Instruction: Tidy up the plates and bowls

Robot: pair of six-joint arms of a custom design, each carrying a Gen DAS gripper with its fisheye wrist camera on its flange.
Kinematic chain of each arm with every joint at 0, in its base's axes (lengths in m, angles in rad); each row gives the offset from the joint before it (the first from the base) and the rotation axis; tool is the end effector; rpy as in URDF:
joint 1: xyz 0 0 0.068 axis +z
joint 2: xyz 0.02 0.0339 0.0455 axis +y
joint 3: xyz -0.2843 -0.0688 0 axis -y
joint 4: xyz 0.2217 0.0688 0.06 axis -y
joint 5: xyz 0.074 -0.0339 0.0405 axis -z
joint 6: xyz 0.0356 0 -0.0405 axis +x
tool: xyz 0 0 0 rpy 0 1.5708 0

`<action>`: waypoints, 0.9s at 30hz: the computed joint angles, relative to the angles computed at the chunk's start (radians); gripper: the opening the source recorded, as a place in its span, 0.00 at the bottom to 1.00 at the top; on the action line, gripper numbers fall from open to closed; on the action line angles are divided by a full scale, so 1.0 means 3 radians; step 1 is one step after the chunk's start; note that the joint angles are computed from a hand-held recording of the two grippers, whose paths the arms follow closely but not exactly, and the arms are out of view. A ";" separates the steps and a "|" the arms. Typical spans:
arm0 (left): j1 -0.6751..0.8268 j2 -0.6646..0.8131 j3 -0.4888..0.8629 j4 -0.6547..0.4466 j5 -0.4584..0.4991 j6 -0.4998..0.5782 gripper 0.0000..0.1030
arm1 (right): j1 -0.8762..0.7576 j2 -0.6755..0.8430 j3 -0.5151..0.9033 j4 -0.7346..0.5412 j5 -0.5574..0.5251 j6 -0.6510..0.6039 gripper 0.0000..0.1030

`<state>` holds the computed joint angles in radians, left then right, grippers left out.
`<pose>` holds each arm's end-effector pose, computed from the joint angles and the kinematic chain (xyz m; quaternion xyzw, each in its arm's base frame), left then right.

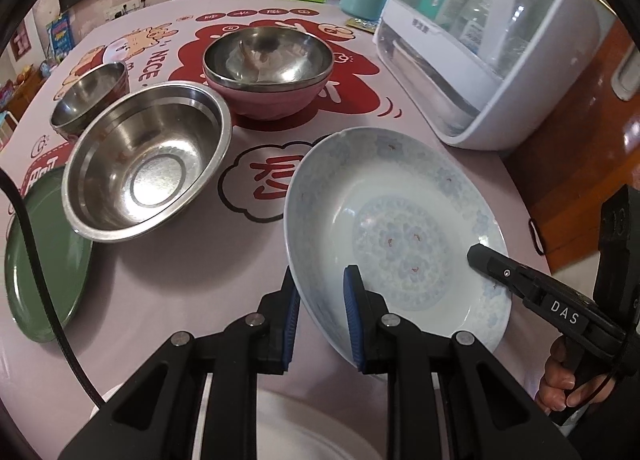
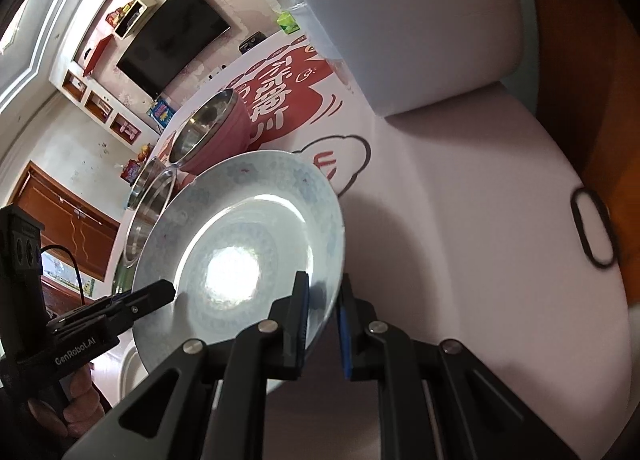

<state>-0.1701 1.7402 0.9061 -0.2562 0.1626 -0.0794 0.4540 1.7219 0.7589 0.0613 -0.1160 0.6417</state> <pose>0.3063 -0.0585 0.1731 0.0632 0.9662 -0.1078 0.2255 0.2736 0.1381 0.1610 0.0694 0.9406 0.2175 0.2513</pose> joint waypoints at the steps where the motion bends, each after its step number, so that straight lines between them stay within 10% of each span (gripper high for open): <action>1: 0.0000 -0.0038 -0.0019 -0.0016 -0.0002 0.0022 0.19 | 0.0017 -0.0040 -0.0031 -0.0003 0.0005 0.0033 0.12; 27: 0.0227 -0.1532 -0.0817 -0.0691 0.0082 0.0393 0.19 | 0.0997 -0.1082 -0.0444 -0.0459 0.0758 0.0621 0.12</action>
<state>-0.1019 1.2806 0.6609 -0.4636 0.1872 0.0385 0.7530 1.3974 0.6258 -0.0765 0.1114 0.8279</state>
